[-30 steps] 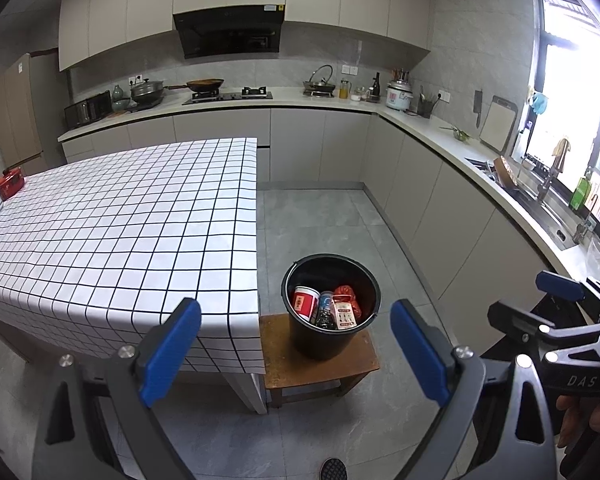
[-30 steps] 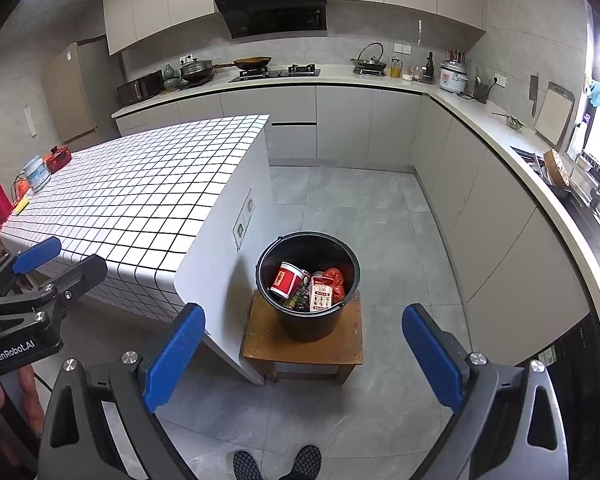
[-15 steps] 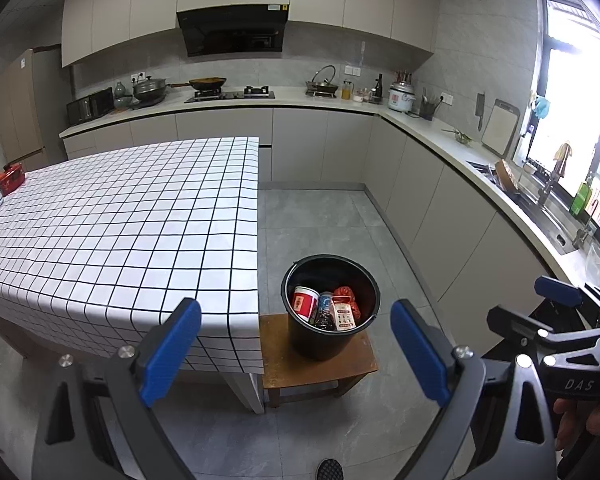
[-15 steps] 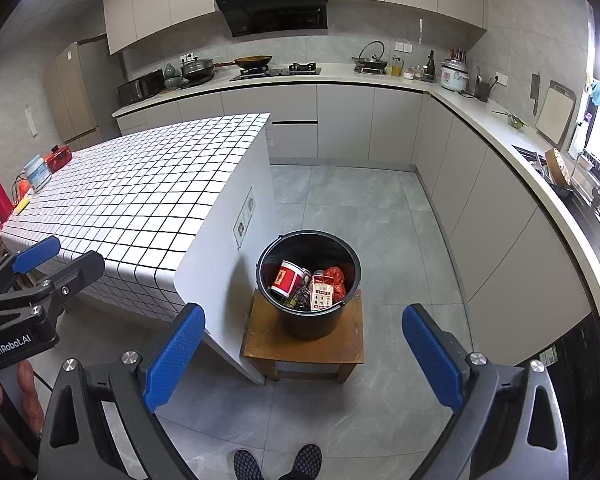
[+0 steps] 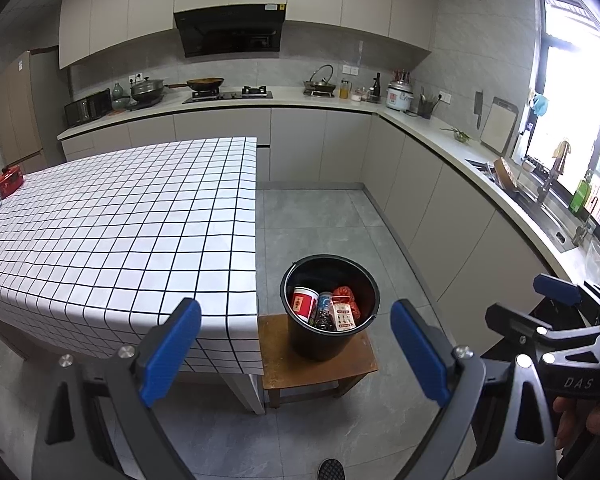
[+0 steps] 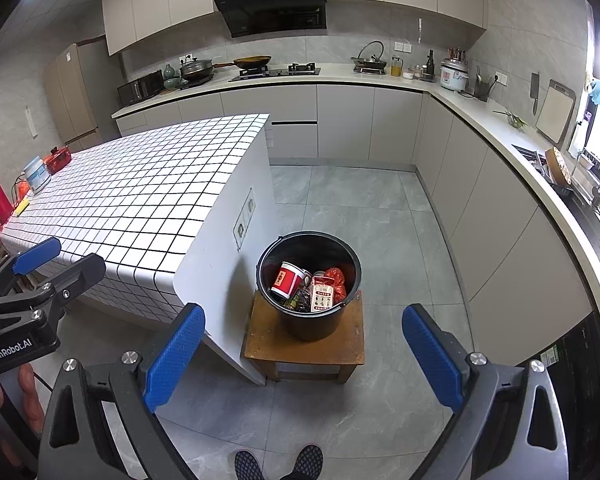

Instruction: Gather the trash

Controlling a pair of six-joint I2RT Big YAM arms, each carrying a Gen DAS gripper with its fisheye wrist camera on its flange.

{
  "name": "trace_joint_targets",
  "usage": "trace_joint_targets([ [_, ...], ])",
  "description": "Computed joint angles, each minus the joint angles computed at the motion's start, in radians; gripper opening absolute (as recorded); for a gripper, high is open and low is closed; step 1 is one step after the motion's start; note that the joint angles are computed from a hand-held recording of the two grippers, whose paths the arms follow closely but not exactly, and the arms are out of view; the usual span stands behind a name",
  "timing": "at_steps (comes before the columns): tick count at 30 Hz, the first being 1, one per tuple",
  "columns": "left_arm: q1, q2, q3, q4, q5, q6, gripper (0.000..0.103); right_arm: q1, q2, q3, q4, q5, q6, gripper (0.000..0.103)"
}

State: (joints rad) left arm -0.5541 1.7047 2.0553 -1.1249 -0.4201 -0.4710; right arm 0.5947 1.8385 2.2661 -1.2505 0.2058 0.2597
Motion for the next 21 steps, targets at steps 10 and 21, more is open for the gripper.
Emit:
trace_joint_targets([
  [10,-0.003,0.01,0.004,0.013,0.007,0.026,0.097,-0.006,0.006,0.007,-0.006,0.005,-0.009,0.1],
  [21,-0.001,0.017,-0.004,0.044,0.02,0.054,0.097,-0.015,0.01,0.015,-0.012,0.015,-0.018,0.1],
])
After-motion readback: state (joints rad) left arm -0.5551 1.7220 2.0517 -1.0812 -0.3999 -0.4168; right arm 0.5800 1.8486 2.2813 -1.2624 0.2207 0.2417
